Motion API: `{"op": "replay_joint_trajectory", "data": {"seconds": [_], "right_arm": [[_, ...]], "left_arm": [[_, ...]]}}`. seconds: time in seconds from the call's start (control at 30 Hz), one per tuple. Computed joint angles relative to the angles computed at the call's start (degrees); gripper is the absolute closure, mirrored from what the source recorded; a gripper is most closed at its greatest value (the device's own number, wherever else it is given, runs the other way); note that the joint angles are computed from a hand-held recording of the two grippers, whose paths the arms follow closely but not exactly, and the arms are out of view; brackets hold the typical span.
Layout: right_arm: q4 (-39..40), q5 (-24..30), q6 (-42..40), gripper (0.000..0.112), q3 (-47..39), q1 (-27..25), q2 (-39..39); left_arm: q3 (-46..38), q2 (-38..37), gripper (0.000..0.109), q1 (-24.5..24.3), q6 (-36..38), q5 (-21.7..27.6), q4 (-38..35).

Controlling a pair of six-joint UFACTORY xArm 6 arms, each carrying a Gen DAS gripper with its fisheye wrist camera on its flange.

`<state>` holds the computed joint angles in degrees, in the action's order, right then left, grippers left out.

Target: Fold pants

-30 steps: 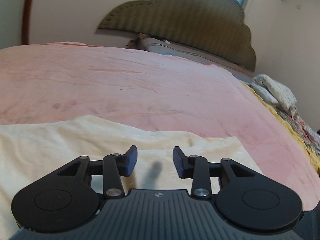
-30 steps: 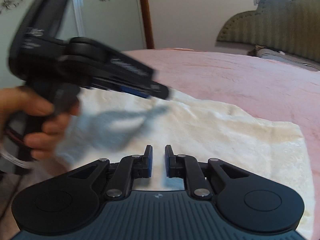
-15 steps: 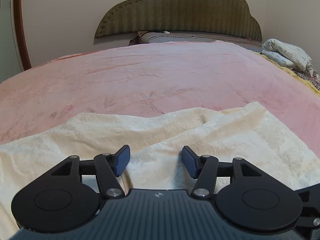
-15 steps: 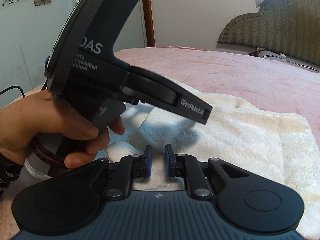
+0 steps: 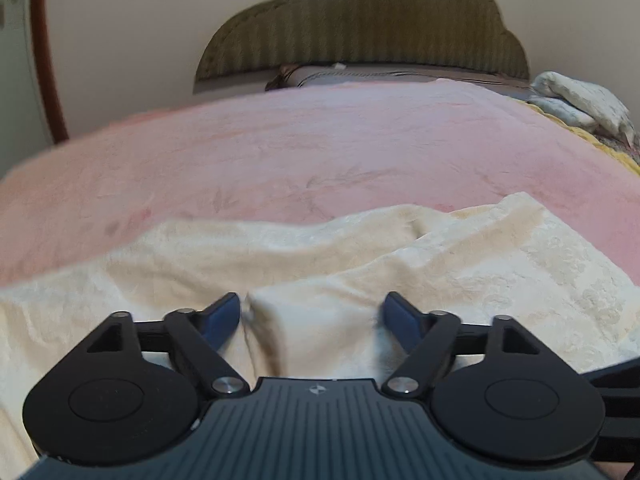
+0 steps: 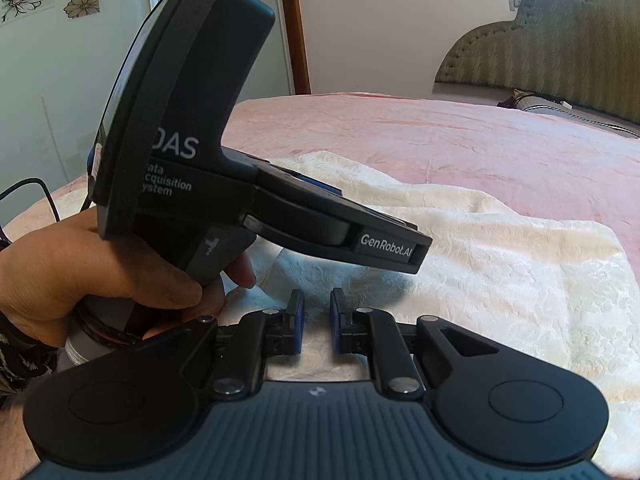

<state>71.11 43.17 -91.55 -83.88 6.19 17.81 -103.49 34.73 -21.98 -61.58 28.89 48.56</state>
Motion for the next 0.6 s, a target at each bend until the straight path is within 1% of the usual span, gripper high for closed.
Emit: {"op": "replay_joint_trajectory", "data": {"seconds": [0.07,0.17,0.2,0.23,0.27,0.3,0.33,0.4,0.43,0.47,0.57,0.6], "right_arm": [[-0.07,0.10,0.15,0.099,-0.07,-0.02,0.04],[-0.25,0.51,0.52,0.099,-0.51,-0.21,0.32],[-0.32,0.63,0.62,0.099,-0.64,-0.27,0.41],[-0.31,0.65,0.55,0.099,-0.72,-0.31,0.46],[-0.01,0.30,0.03,0.099,-0.49,-0.24,0.34],[0.94,-0.69,-1.09,0.098,0.34,-0.03,-0.19],[2.24,-2.43,-2.53,0.098,1.56,0.31,-1.01],[4.81,-5.76,-4.95,0.098,4.13,0.84,-2.86],[5.63,-6.21,-5.35,0.098,5.03,0.74,-3.53],[5.53,-6.04,-4.95,0.098,5.58,0.51,-3.93],[4.57,-7.12,-4.39,0.098,5.97,0.81,-3.93],[4.25,-7.76,-4.26,0.098,5.77,1.13,-3.77]], "left_arm": [[1.60,-0.67,0.024,1.11,-0.24,-3.06,-2.34],[1.52,-0.84,0.024,0.83,-0.83,-2.42,-1.11],[2.29,-1.65,0.029,0.72,-3.22,-2.07,0.41],[3.52,-2.82,0.032,0.76,-6.91,-1.97,2.29],[4.94,-4.16,0.036,0.86,-11.16,-1.99,4.65],[7.17,-6.22,0.038,1.11,-16.32,-2.77,8.37],[8.63,-7.63,0.038,1.27,-19.09,-3.20,11.18],[10.94,-10.43,0.038,1.27,-21.62,-3.18,16.51],[11.62,-11.27,0.038,1.17,-21.59,-3.45,18.11],[11.50,-11.35,0.038,1.02,-19.19,-3.55,17.32],[7.52,-7.67,0.038,-0.01,-5.72,-0.28,6.62],[6.09,-5.94,0.038,-0.37,-1.90,1.59,2.83]]}}
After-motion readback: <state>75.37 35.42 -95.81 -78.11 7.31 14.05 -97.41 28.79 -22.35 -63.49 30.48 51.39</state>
